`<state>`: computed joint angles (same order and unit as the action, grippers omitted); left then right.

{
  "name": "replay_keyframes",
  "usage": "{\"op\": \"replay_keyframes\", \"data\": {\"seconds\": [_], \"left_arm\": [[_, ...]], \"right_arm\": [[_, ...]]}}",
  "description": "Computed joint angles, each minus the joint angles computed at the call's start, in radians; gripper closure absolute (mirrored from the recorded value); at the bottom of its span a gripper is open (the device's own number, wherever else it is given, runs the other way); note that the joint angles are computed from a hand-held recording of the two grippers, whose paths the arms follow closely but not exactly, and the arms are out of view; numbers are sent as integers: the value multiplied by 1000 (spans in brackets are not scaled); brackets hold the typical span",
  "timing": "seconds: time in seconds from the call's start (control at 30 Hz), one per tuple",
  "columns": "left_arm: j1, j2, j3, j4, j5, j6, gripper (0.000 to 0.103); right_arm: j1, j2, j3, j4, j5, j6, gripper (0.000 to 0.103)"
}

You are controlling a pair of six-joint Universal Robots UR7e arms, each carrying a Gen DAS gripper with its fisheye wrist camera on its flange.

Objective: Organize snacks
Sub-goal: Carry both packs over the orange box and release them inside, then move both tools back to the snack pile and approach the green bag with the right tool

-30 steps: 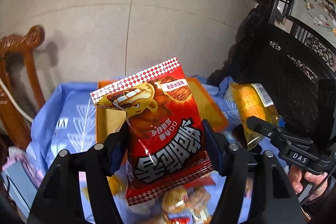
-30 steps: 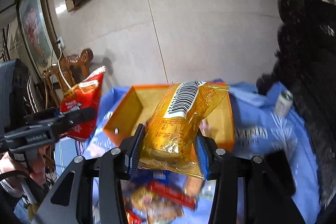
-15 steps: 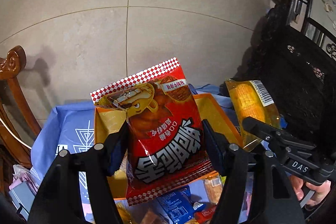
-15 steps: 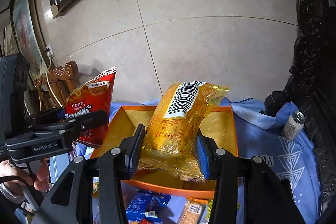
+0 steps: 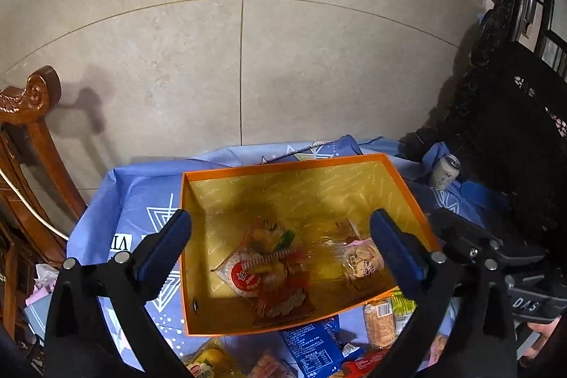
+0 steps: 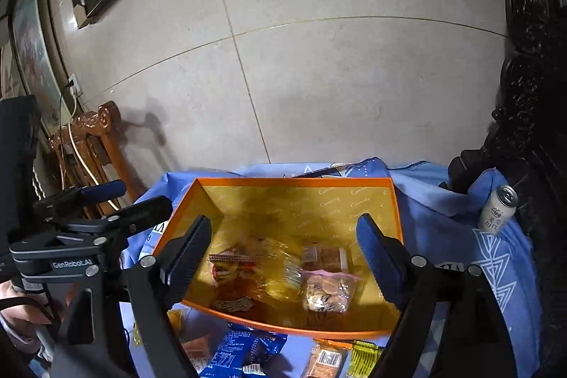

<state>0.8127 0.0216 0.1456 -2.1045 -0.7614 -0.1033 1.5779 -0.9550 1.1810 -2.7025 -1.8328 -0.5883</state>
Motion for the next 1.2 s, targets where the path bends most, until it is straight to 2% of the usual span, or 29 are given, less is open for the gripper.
{"op": "replay_keyframes", "data": {"seconds": [0.3, 0.57, 0.77, 0.9, 1.07, 1.2], "left_arm": [[-27, -154, 304, -155, 20, -18, 4], [-69, -299, 590, -274, 52, -61, 4], [-101, -438, 882, -364, 72, -143, 4], [-114, -517, 1054, -427, 63, -199, 4], [-126, -605, 1264, -487, 41, -287, 4], [-129, -644, 1364, -467, 36, -341, 4]], "right_arm": [[16, -64, 95, -37, 2, -11, 16], [29, -177, 267, -115, 8, -16, 14], [12, -277, 421, -158, -17, -38, 13], [-18, -344, 521, -171, -29, -49, 13], [-94, -428, 657, -157, -39, -61, 13], [-147, -449, 743, -150, -76, -87, 13]]}}
